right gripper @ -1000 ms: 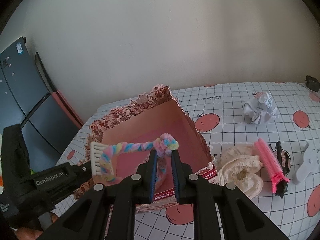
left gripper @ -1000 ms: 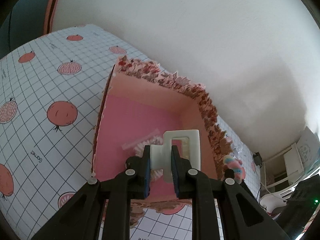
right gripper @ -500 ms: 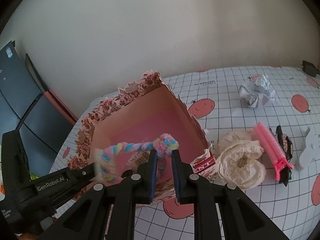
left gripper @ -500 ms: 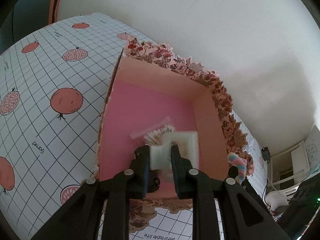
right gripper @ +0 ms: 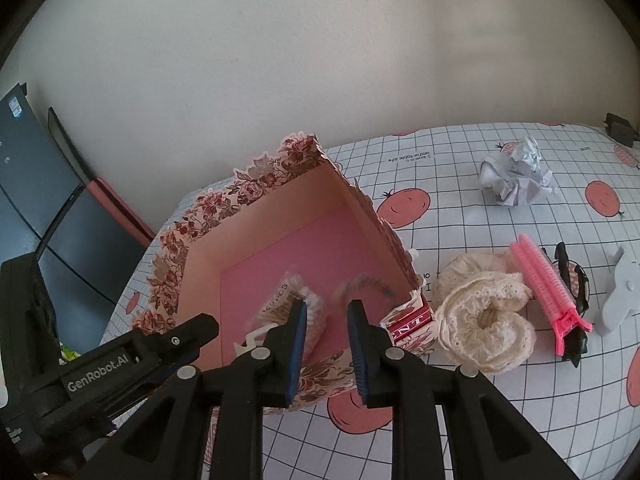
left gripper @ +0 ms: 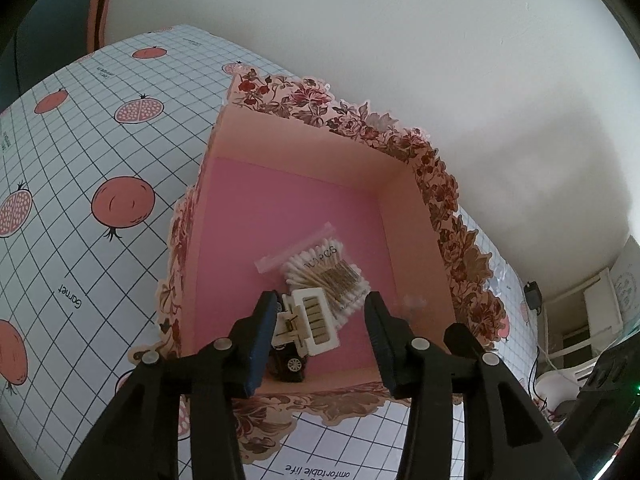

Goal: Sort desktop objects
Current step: 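Open the left tool to drop the white clip while the right tool releases the rope toy into the box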

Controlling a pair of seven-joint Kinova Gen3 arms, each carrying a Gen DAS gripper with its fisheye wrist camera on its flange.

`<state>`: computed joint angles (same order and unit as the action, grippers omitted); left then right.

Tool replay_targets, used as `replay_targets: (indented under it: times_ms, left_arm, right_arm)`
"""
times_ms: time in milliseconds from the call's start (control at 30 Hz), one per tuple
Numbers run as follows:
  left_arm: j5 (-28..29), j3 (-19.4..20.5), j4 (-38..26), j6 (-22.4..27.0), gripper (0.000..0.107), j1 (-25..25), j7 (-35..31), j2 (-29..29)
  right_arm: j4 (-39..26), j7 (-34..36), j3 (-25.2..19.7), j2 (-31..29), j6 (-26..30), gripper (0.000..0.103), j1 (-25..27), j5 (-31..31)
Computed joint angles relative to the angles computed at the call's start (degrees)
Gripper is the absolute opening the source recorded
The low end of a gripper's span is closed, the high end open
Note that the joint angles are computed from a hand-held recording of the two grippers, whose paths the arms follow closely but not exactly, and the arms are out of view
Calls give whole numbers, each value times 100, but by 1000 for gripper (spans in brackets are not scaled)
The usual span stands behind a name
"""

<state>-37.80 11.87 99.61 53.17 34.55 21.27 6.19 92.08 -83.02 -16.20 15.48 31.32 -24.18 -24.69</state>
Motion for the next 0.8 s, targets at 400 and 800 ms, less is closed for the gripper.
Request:
replay_targets:
  times_ms: [400,800]
  left_arm:
    - [153,-20,-220,188,48,35,-197,102]
    - [-197,-25,-703,665,52,341,-300,283]
  right_arm:
    - [6,174,-31,-41,62,24,112,-182]
    - [37,804,-71,-223,145,24,509,-832]
